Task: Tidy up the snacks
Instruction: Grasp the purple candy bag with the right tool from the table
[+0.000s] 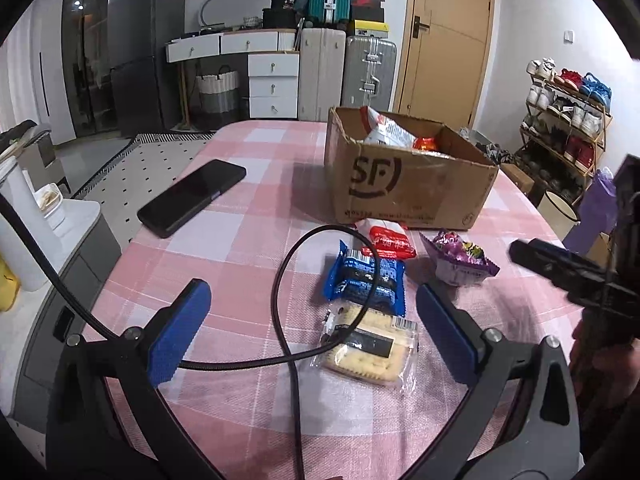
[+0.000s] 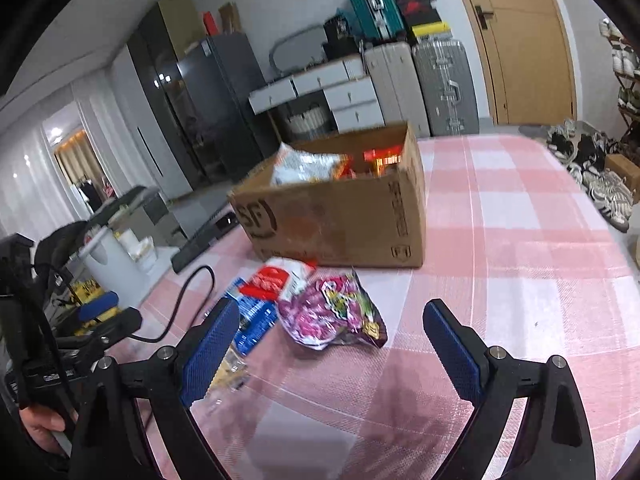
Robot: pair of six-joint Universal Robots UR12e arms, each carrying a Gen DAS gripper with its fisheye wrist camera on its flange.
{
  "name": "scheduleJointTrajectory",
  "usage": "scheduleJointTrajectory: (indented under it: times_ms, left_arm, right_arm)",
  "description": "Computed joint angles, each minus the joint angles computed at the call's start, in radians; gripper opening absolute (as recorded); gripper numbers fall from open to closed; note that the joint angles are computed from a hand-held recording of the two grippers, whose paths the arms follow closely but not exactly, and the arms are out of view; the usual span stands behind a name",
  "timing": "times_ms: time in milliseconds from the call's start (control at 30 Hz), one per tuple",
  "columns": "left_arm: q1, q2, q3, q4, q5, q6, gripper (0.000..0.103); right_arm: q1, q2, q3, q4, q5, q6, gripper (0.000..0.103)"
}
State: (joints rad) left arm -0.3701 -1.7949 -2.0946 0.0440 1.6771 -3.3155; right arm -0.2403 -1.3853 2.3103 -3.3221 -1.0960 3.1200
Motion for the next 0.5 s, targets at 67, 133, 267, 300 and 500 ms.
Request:
scheduleJointTrajectory:
  times_ms: [67, 133, 267, 300, 500]
  left_arm:
    - [0.001, -0.012, 0.009, -0.009, -0.008, 0.002, 0.102]
    - [0.003, -0.015, 0.011, -0.012, -0.013, 0.007, 0.102]
    - [0.004, -0.031, 0.02, -0.023, -0.019, 0.004, 0.102]
    - [0.007, -0.033, 0.019, -0.023, -0.027, 0.0, 0.102]
    - [0.017, -0.033, 0.013, -0.003, -0.017, -0.012, 0.102]
  right_arm:
    - [0.011, 0.013, -0.019, 0.043, -0.022, -0.025, 0.095]
    - [0.025, 0.033, -0.043, 0.078, -0.045, -0.044, 0.095]
    - [0.038, 0.069, -0.085, 0.12, -0.06, -0.053, 0.095]
    - [0.04, 0.079, -0.1, 0.145, -0.05, -0.06, 0.095]
    - [0.065, 0.118, -0.166, 0.246, -0.056, -0.09, 0.095]
